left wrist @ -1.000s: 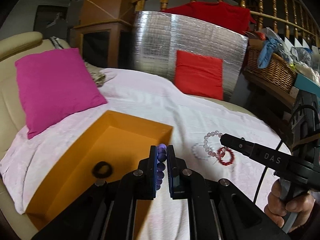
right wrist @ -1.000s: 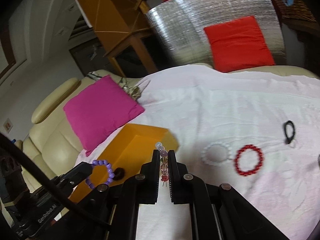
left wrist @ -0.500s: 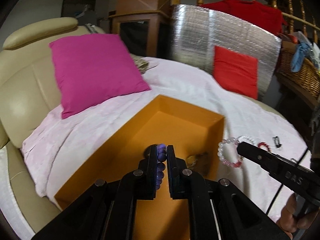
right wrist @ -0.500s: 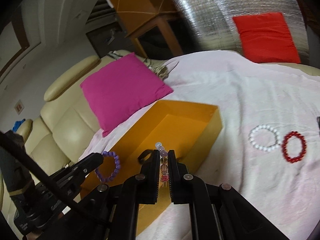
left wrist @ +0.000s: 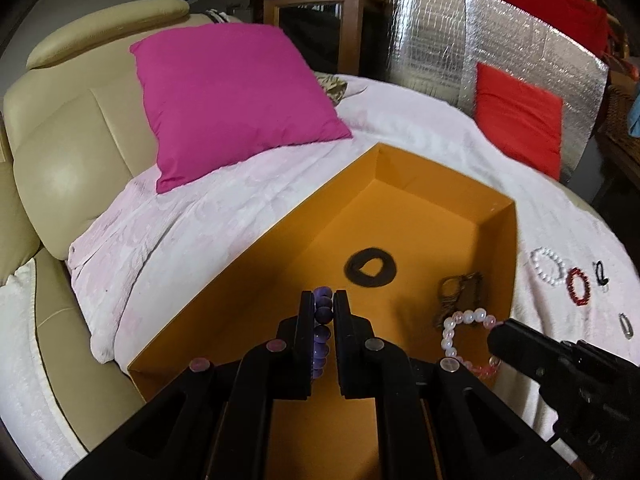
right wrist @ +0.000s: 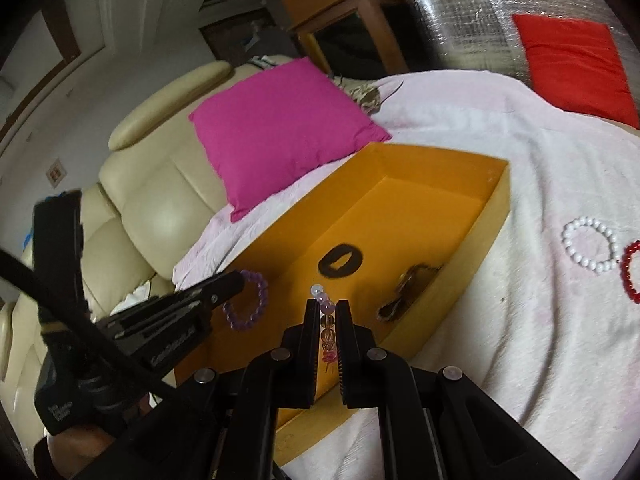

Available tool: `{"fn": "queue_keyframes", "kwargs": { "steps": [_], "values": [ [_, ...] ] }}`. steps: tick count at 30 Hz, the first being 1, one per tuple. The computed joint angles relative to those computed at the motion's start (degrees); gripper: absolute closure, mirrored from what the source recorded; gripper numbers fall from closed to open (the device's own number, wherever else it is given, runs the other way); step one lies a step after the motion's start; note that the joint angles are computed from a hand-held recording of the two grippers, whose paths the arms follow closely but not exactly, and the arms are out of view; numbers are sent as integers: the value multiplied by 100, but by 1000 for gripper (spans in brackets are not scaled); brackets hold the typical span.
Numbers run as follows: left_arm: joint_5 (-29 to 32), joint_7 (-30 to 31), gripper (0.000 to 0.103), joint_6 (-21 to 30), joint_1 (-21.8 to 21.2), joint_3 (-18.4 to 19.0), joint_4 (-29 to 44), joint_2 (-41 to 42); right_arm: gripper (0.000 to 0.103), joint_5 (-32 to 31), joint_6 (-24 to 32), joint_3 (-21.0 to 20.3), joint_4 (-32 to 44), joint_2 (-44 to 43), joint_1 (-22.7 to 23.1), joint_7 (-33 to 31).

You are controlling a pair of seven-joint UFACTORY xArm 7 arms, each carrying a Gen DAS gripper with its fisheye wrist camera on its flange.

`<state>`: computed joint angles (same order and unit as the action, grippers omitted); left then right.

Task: Organize jewelry
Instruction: 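Carry the purple bracelet with the left gripper while the right carries the pink bracelet over the orange box, then open the left gripper to drop the purple bracelet while the right drops the pink bracelet into the box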

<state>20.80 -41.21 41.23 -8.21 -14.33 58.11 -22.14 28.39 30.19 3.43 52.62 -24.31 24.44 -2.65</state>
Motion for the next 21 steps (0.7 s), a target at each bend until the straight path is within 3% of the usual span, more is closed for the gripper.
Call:
{"fn": "queue_keyframes", "kwargs": {
  "steps": [13, 18, 21],
  "values": [
    [400, -359, 92, 575, 62, -73, 206, 256, 93, -26, 124, 13, -21, -11, 8, -12],
    [918, -695, 46, 734, 60, -224, 341, 311, 93, -139, 233, -39, -32, -147, -153, 92],
    [1249, -916, 43, 701, 43, -297, 387, 311, 93, -190, 448, -142, -29, -256, -282, 185]
  ]
}}
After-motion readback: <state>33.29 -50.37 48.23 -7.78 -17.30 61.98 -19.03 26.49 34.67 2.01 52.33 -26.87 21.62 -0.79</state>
